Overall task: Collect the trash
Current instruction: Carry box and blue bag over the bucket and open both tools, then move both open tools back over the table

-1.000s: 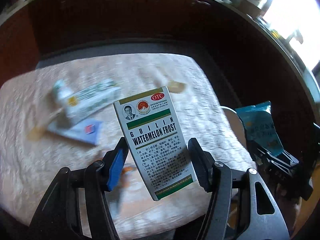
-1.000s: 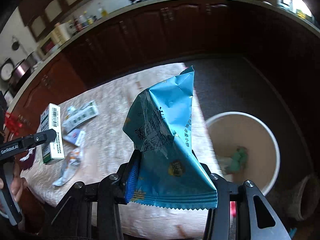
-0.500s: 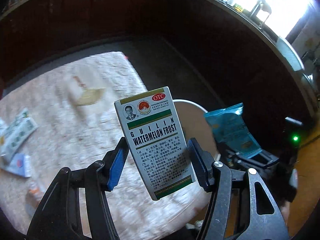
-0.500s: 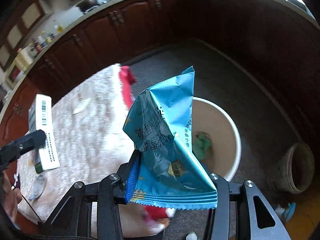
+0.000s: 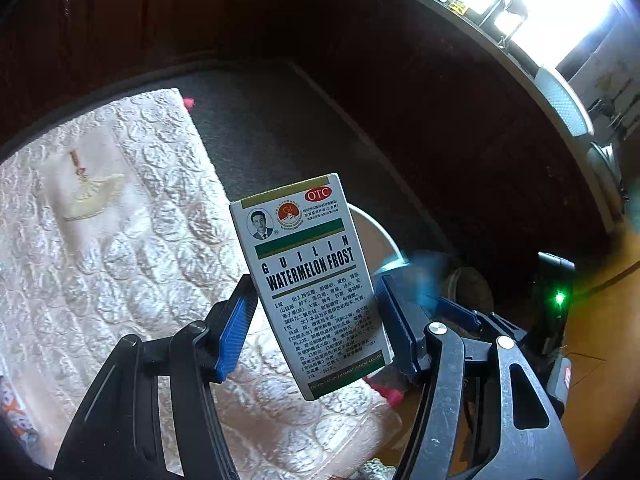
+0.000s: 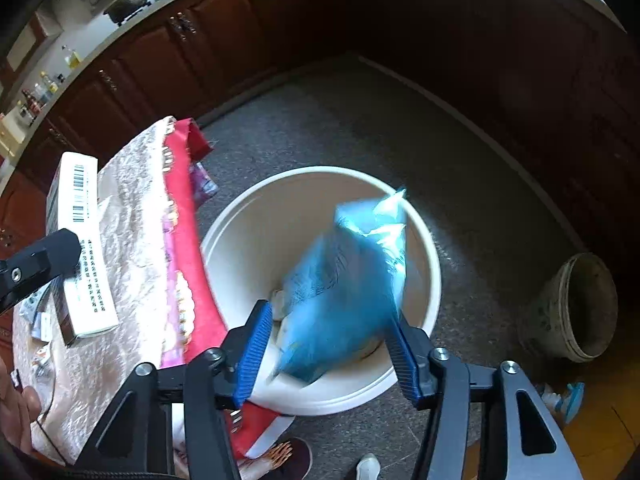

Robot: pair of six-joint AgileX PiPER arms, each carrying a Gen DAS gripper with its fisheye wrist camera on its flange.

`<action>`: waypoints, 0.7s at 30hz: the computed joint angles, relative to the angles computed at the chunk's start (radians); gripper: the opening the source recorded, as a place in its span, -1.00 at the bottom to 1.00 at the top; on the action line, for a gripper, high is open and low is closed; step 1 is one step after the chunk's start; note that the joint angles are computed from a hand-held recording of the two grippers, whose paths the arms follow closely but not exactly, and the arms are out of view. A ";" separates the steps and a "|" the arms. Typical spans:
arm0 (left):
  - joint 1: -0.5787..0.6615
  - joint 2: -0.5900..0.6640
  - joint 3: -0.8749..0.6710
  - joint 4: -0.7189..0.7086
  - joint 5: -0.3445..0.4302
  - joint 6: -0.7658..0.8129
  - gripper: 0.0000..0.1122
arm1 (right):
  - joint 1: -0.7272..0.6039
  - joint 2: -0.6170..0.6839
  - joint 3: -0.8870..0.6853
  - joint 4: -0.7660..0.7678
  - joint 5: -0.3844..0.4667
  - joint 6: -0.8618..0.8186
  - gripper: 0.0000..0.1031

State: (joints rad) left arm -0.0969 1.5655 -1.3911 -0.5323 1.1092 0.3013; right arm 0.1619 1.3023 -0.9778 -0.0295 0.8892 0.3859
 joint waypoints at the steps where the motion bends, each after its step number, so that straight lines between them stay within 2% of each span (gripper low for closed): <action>1: -0.002 0.000 0.001 0.004 -0.002 0.001 0.12 | -0.004 -0.002 0.002 -0.006 0.000 0.009 0.29; 5: 0.012 -0.005 -0.003 -0.004 0.009 0.004 0.35 | -0.030 -0.022 0.015 0.025 -0.001 -0.008 0.34; 8: 0.040 -0.011 -0.007 -0.014 0.030 0.007 0.35 | -0.015 -0.003 0.000 0.031 -0.002 0.005 0.34; 17: 0.119 -0.108 0.073 0.025 -0.004 0.054 0.35 | 0.060 -0.019 -0.034 0.001 0.017 0.053 0.34; 21: 0.197 -0.144 0.102 0.029 0.003 0.116 0.35 | 0.107 -0.020 -0.059 -0.024 0.028 0.084 0.35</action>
